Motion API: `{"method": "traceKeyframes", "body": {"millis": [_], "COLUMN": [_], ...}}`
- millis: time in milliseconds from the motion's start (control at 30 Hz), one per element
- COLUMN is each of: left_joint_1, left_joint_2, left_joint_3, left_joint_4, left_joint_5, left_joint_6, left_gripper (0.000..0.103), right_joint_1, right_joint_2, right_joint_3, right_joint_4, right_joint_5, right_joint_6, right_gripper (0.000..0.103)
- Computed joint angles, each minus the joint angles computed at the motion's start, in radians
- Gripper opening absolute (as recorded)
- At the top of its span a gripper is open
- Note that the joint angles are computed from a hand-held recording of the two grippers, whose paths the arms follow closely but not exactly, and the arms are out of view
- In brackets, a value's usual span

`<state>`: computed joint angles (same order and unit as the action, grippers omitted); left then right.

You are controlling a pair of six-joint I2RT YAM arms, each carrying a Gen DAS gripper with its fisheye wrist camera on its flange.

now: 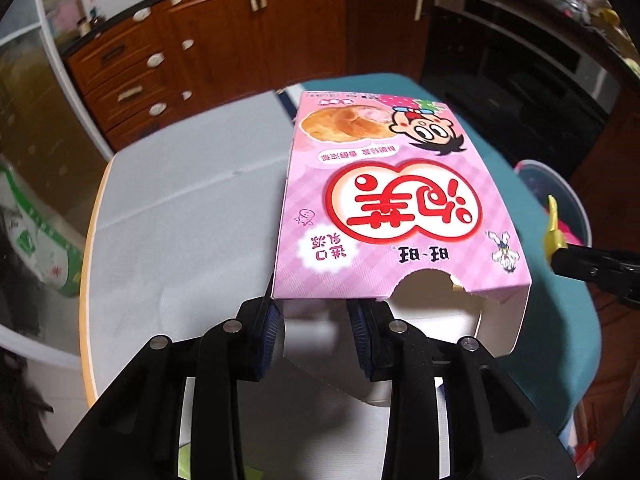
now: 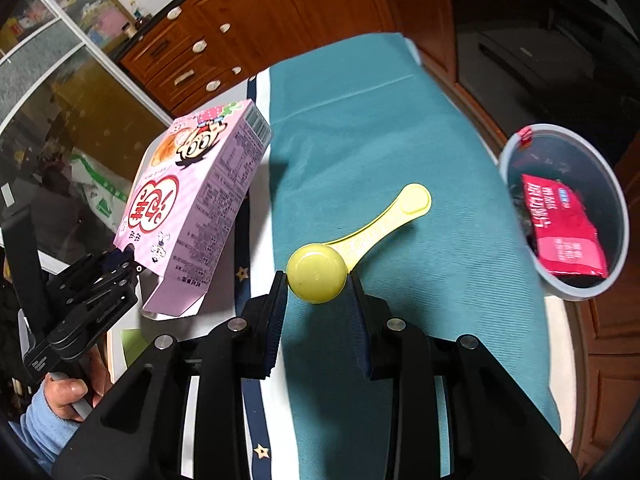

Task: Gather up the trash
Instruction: 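Carry pink box and scoop over the bin and open both tools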

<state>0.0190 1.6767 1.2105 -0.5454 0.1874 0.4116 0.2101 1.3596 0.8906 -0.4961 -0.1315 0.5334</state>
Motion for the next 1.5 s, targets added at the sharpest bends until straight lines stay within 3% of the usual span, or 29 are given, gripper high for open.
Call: {"method": "traceKeyframes", "body": {"millis": [333, 500, 667, 900, 1167, 1367, 1433, 1467, 1500], "left_joint_1": [-0.1, -0.226, -0.429, -0.663, -0.777, -0.801, -0.8, -0.798, -0.8], "left_joint_2": [-0.049, -0.028, 0.044, 0.275, 0.547, 0.653, 0.675, 0.681, 0.691], "left_joint_3": [0.001, 0.055, 0.134, 0.335, 0.607, 0.685, 0.706, 0.715, 0.728], "left_joint_4": [-0.01, -0.026, -0.034, -0.062, -0.13, -0.107, -0.117, -0.125, -0.128], "left_joint_5": [-0.003, -0.024, -0.056, -0.123, -0.197, -0.322, -0.333, -0.333, -0.337], "left_joint_6": [-0.008, -0.021, -0.076, -0.12, -0.155, -0.109, -0.109, -0.106, -0.105], "left_gripper": [0.033, 0.033, 0.033, 0.033, 0.033, 0.034, 0.034, 0.034, 0.034], "right_joint_1": [-0.114, -0.273, -0.538, -0.867, -0.961, -0.947, -0.946, -0.949, -0.954], "right_joint_2": [-0.124, -0.189, -0.212, -0.015, 0.232, 0.354, 0.398, 0.41, 0.411], "right_joint_3": [-0.052, -0.066, -0.075, -0.032, 0.056, 0.093, 0.119, 0.125, 0.124], "right_joint_4": [-0.027, -0.073, -0.119, -0.114, -0.066, -0.038, -0.048, -0.053, -0.046], "right_joint_5": [-0.026, -0.064, -0.138, -0.266, -0.301, -0.304, -0.332, -0.345, -0.334], "right_joint_6": [-0.045, -0.123, -0.269, -0.467, -0.537, -0.553, -0.546, -0.535, -0.513], "right_gripper": [0.029, 0.029, 0.029, 0.029, 0.029, 0.029, 0.033, 0.053, 0.064]}}
